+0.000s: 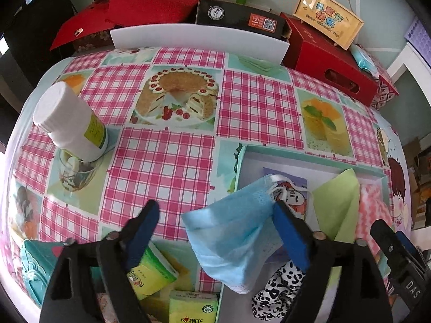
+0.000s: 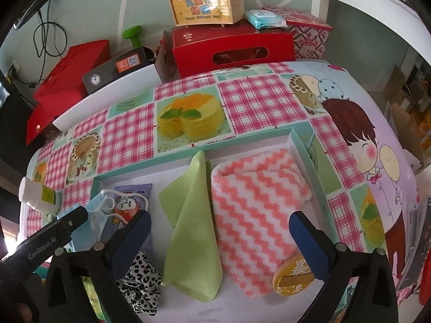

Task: Organize soft objects
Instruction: 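Shake the blue mask off the open left tool into the tray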

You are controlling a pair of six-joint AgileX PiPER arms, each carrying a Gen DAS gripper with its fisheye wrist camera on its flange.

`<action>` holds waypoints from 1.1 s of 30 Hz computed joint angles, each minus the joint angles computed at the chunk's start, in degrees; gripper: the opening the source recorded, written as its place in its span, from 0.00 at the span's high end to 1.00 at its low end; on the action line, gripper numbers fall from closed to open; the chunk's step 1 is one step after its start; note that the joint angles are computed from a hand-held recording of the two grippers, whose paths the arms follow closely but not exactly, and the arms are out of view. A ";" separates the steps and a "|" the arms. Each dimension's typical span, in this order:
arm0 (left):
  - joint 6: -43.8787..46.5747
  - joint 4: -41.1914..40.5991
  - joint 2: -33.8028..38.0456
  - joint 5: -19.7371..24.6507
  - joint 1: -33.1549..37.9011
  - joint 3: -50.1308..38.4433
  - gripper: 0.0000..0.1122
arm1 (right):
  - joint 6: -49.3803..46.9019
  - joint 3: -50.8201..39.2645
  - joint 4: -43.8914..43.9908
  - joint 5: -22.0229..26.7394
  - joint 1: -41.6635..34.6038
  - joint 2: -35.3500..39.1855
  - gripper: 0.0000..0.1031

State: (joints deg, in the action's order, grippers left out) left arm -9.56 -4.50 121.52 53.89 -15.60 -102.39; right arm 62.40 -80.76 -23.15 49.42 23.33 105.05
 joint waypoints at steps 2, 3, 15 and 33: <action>-0.13 0.13 0.06 -0.01 0.00 -0.16 0.22 | 0.42 0.32 -0.10 0.04 -0.19 -0.08 0.00; -0.31 0.38 0.01 -0.19 -0.07 -0.09 0.23 | 0.53 0.31 -0.04 0.21 -0.29 -0.03 0.00; 0.50 -0.23 -0.10 -0.36 -0.11 0.15 0.22 | 2.29 0.42 -0.89 0.62 -0.41 -0.11 0.00; -0.24 0.83 -1.23 -0.59 0.48 0.85 0.22 | 1.80 0.38 -0.75 0.49 -0.40 -0.09 0.00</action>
